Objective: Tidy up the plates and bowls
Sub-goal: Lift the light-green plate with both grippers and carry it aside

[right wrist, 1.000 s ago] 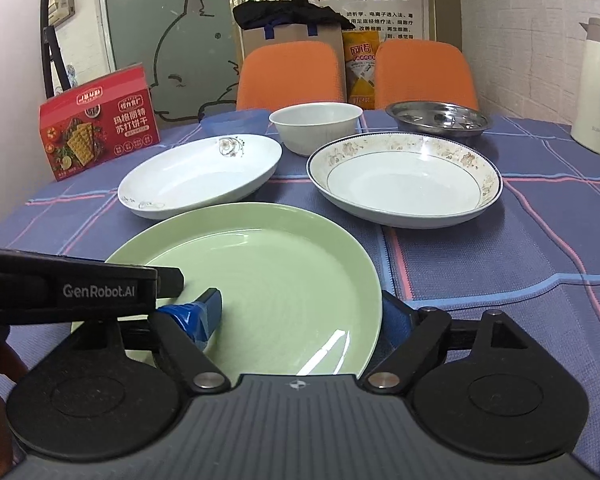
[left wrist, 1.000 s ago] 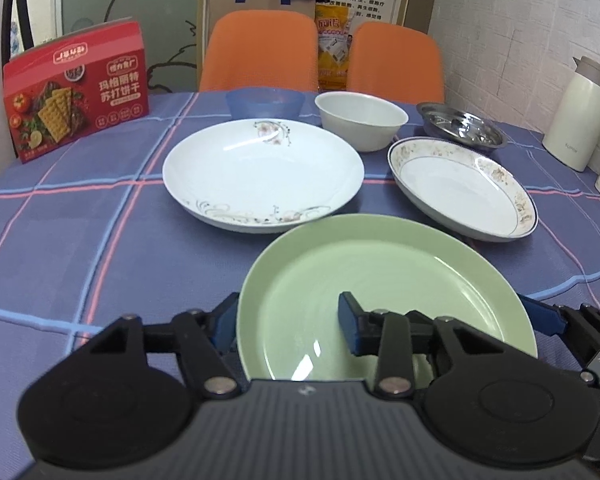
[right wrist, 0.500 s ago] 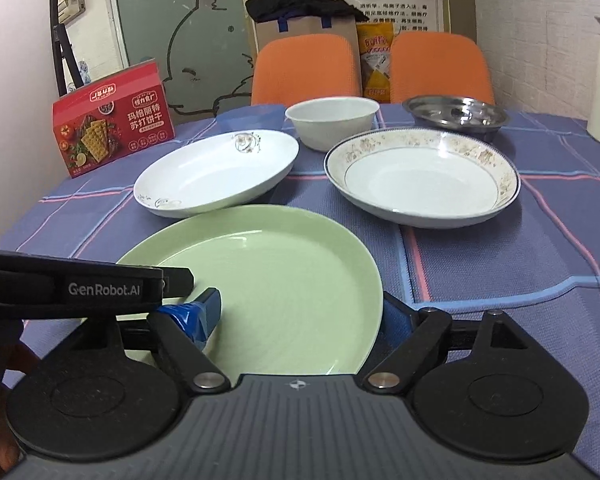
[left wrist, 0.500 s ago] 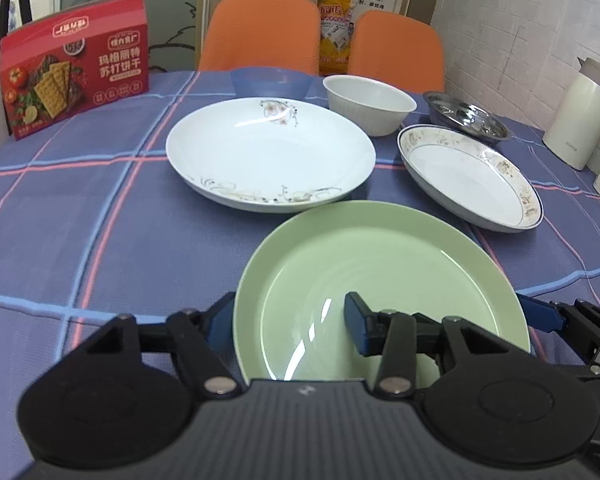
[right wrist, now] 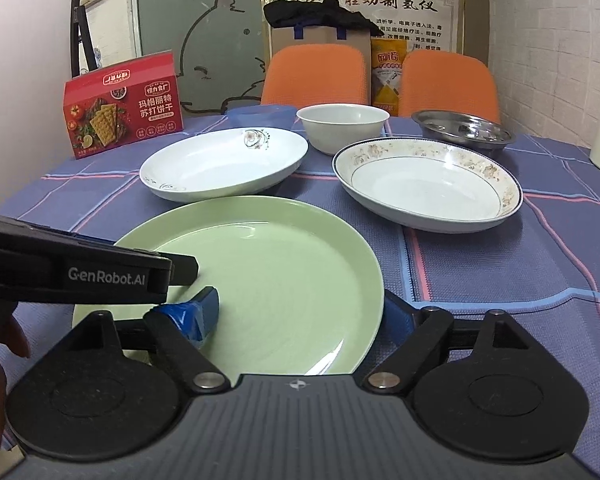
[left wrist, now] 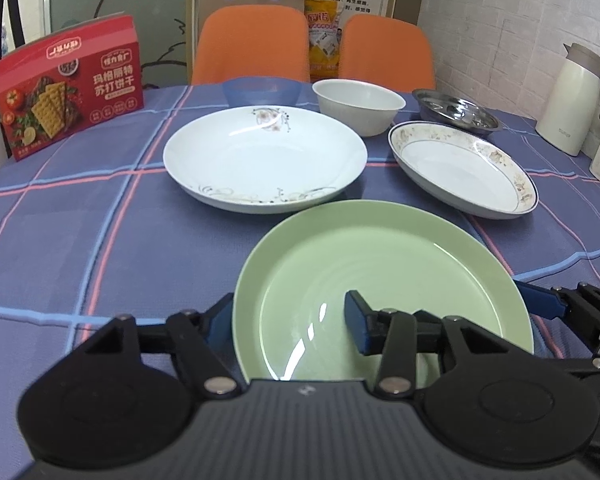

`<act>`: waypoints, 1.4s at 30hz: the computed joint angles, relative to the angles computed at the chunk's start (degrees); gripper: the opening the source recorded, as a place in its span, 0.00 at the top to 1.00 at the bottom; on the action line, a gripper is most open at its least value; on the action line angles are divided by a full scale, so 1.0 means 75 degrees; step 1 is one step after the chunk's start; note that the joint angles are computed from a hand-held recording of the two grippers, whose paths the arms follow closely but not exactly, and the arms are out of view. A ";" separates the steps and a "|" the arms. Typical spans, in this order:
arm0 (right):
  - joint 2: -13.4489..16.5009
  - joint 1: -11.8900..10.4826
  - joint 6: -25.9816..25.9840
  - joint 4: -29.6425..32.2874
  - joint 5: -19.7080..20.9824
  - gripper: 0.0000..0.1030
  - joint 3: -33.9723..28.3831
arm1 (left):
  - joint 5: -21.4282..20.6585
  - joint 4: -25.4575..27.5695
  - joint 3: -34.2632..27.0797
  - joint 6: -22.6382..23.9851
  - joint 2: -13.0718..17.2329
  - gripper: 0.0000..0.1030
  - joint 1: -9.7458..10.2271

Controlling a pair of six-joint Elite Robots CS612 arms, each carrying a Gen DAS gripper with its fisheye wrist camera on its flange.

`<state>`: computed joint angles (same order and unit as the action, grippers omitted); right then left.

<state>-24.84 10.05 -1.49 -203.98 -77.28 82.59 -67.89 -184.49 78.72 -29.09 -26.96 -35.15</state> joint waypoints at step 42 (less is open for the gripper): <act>-0.0143 0.0286 0.0246 0.0146 0.0593 0.35 -0.0174 | 0.1172 0.0209 0.0806 -0.0871 -0.0614 0.56 0.0010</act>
<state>-25.91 12.20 0.35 -202.89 -72.84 81.29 -59.10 -182.92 84.76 -35.62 -31.57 -35.08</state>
